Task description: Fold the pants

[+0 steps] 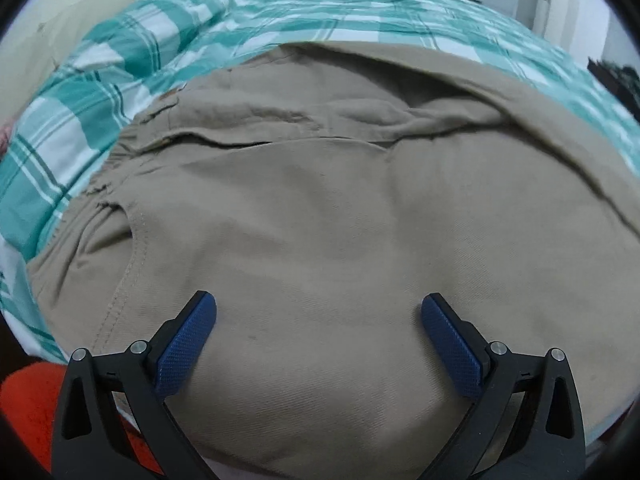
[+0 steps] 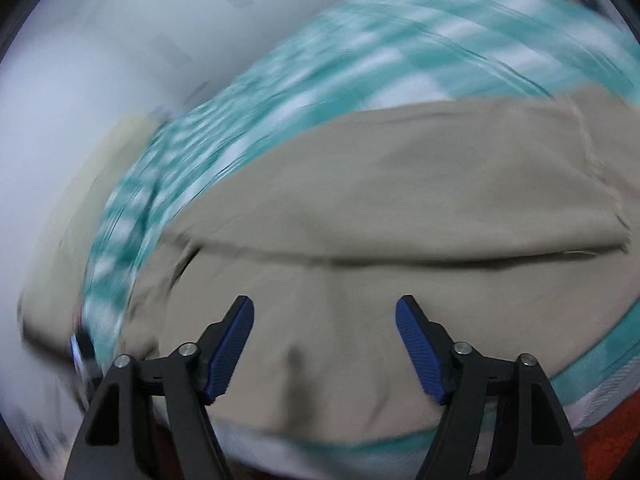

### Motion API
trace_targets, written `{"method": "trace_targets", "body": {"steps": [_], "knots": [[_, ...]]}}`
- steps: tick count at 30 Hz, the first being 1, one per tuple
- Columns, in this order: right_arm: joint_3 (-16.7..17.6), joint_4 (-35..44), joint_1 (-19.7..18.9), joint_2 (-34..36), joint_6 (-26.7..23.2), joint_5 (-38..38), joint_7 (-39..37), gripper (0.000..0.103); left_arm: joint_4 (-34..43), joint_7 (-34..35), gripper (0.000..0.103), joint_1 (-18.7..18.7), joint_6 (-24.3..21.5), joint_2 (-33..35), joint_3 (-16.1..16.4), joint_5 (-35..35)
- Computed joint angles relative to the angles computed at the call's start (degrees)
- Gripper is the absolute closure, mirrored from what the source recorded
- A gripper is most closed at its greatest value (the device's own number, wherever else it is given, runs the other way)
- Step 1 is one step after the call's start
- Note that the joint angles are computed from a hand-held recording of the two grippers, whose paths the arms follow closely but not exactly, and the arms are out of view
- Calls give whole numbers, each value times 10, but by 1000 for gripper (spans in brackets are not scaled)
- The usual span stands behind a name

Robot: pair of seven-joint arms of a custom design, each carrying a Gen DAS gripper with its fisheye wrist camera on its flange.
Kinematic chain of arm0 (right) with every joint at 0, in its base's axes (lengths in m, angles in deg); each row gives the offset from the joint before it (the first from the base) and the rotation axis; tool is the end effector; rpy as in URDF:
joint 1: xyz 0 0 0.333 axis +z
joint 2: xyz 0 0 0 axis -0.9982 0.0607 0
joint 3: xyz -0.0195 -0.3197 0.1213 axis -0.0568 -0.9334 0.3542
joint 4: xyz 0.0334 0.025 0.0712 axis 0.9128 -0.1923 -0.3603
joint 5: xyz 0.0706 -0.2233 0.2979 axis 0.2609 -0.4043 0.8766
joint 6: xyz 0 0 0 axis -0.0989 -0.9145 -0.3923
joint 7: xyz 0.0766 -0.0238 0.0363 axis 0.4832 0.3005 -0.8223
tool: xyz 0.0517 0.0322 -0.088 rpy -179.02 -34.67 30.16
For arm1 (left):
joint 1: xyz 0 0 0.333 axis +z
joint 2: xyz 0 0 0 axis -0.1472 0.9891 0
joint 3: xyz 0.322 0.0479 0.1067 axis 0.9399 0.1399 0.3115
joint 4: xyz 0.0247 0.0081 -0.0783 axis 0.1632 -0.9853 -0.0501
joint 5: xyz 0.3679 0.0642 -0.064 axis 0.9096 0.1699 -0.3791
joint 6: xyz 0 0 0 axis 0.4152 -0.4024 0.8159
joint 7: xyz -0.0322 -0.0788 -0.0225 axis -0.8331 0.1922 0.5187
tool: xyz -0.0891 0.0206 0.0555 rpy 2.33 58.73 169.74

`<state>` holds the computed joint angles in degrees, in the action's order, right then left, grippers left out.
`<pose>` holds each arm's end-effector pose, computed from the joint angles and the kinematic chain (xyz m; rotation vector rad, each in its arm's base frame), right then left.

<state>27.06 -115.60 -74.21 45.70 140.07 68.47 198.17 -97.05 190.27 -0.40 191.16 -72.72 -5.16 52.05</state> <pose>0.3578 0.1228 0.4350 -0.9966 2.1514 -0.1585 0.5168 0.0682 0.4185 -1.6892 2.0584 -0.4738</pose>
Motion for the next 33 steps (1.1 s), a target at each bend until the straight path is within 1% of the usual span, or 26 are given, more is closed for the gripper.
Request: {"method": "trace_targets", "body": {"steps": [1, 2, 3, 4, 5, 6, 7, 8, 9, 10, 11, 12, 13, 14, 15, 17, 18, 19, 22, 23, 26, 28, 30, 32, 33], "knots": [[-5, -3, -4, 3, -2, 19, 22, 40, -1, -2, 1, 0, -2, -1, 0, 2], [-16, -5, -3, 9, -1, 42, 51, 46, 4, 12, 1, -1, -9, -1, 1, -16], [-14, -11, -12, 15, 15, 62, 81, 49, 5, 21, 1, -1, -14, -2, 2, -27], [-2, -17, -30, 21, 33, 78, 111, 51, 7, 27, 1, -1, -18, -4, 2, -33], [25, -20, -64, 25, 41, 97, 143, 61, 6, 30, 1, -1, -23, -8, 3, -39], [56, -19, -99, 24, 30, 103, 161, 81, 9, 42, 1, -1, -32, -12, 4, -58], [92, -11, -141, 17, -1, 98, 174, 93, 15, 64, 1, -3, -45, -14, 8, -90], [108, -2, -165, 12, -26, 82, 173, 97, 30, 101, 1, -4, -78, -20, 15, -148], [107, 2, -169, 7, -24, 69, 170, 99, 49, 135, 1, -3, -121, -24, 25, -207], [107, 3, -172, -4, -18, 54, 168, 99, 70, 154, 1, 2, -166, -24, 33, -252], [106, 7, -177, -24, -7, 33, 156, 99, 90, 157, 1, 16, -206, -19, 31, -275], [95, 13, -172, -40, -1, 12, 139, 100, 126, 153, 1, 19, -277, -4, 48, -312], [82, 21, -162, -57, 1, -6, 118, 100, 168, 137, 1, 33, -351, 18, 53, -339], [58, 31, -139, -80, 3, -24, 90, 100, 200, 115, 1, 45, -399, 39, 52, -354], [35, 38, -116, -97, 4, -34, 66, 100, 225, 96, 1, 54, -429, 55, 48, -363], [3, 50, -77, -135, -2, -52, 21, 100, 282, 62, 1, 70, -486, 97, 36, -389], [2, 60, -68, -146, -10, -56, 5, 100, 305, 50, 1, 76, -502, 114, 28, -398], [-1, 65, -57, -160, -16, -60, -10, 100, 325, 35, 1, 80, -508, 130, 20, -401], [3, 77, -31, -194, -33, -63, -41, 100, 373, 6, 1, 86, -518, 163, -1, -404], [8, 79, -23, -207, -46, -64, -50, 100, 387, -1, 1, 88, -523, 173, -7, -405], [14, 69, -1, -249, -74, -60, -68, 100, 431, -27, 1, 93, -540, 202, -22, -405], [10, 62, 14, -274, -93, -61, -85, 100, 448, -33, 1, 99, -548, 210, -29, -408], [4, 58, 36, -304, -135, -70, -121, 100, 467, -31, 1, 102, -554, 217, -37, -410], [-4, 55, 60, -324, -168, -67, -149, 100, 482, -31, 2, 103, -560, 223, -41, -403], [-12, 52, 77, -334, -181, -64, -166, 100, 491, -37, 6, 100, -563, 226, -41, -391]]}}
